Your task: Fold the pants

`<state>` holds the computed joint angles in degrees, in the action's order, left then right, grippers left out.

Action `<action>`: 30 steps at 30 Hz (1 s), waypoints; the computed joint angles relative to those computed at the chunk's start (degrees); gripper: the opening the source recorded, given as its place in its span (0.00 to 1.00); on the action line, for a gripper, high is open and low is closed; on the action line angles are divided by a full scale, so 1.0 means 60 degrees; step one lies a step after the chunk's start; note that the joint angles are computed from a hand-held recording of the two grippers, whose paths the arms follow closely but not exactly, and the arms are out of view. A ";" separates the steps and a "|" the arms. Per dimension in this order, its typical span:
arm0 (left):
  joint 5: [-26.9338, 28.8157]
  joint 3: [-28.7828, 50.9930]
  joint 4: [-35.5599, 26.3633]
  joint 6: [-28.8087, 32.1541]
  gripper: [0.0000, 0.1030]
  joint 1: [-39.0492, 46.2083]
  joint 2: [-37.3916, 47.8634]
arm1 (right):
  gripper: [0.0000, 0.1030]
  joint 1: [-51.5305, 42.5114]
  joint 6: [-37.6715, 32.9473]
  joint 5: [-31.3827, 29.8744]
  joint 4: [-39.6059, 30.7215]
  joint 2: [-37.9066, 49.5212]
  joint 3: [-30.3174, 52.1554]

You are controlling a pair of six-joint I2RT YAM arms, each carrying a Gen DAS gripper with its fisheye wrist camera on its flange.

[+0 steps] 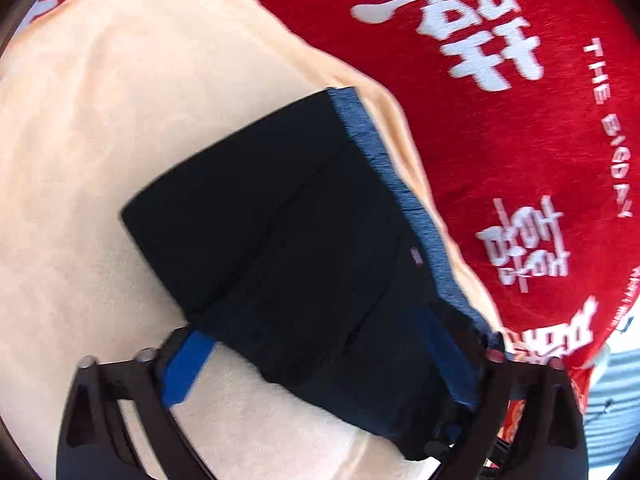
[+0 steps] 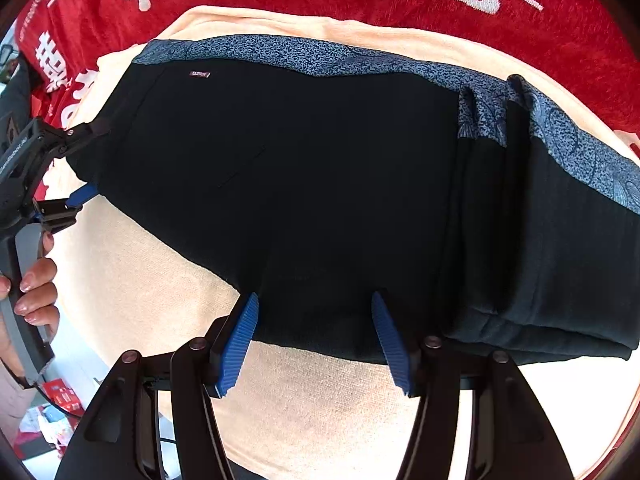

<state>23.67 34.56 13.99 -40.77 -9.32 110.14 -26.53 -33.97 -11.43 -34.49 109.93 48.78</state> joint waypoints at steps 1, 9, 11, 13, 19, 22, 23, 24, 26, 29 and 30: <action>-0.0016 -0.0057 0.0148 0.0085 0.98 -0.0022 0.0046 | 0.63 0.0017 -0.0014 0.0011 0.0031 -0.0003 -0.0016; 0.0566 -0.0381 0.1305 -0.0361 0.98 0.0304 0.0325 | 0.64 0.0268 -0.0011 0.0020 0.0294 -0.0165 -0.0299; 0.0896 -0.0613 0.1821 -0.0691 0.98 0.0540 0.0337 | 0.64 0.0230 -0.0025 0.0005 0.0271 -0.0191 -0.0322; 0.1525 -0.0881 0.2908 -0.1252 0.98 0.0752 0.0628 | 0.64 0.0223 -0.0008 -0.0007 0.0273 -0.0215 -0.0349; 0.2180 -0.0888 0.4979 -0.2539 0.98 0.0657 0.1515 | 0.64 0.0001 -0.0208 -0.0158 0.0274 -0.0224 -0.0352; 0.0927 0.0209 0.2068 -0.1679 0.98 -0.0043 0.1079 | 0.64 -0.0057 -0.0307 -0.0192 0.0081 -0.0251 -0.0242; 0.0490 0.0460 0.1327 -0.1554 0.98 -0.0250 0.0852 | 0.64 -0.0052 -0.0315 -0.0185 -0.0037 -0.0264 -0.0163; 0.0014 0.0724 0.0647 -0.1456 0.93 -0.0460 0.0684 | 0.64 -0.0043 -0.0301 -0.0212 -0.0204 -0.0266 -0.0019; -0.1079 0.1337 -0.0863 -0.1275 0.79 -0.0937 0.0497 | 0.64 -0.0004 -0.0263 -0.0366 -0.0510 -0.0410 0.0220; -0.2062 0.1773 -0.2050 -0.1044 0.42 -0.1239 0.0433 | 0.64 0.0167 -0.0211 -0.0738 -0.0974 -0.0665 0.0654; -0.2043 0.1726 -0.2085 -0.0829 0.38 -0.1204 0.0370 | 0.64 0.0258 -0.0150 -0.0865 -0.1148 -0.0704 0.0878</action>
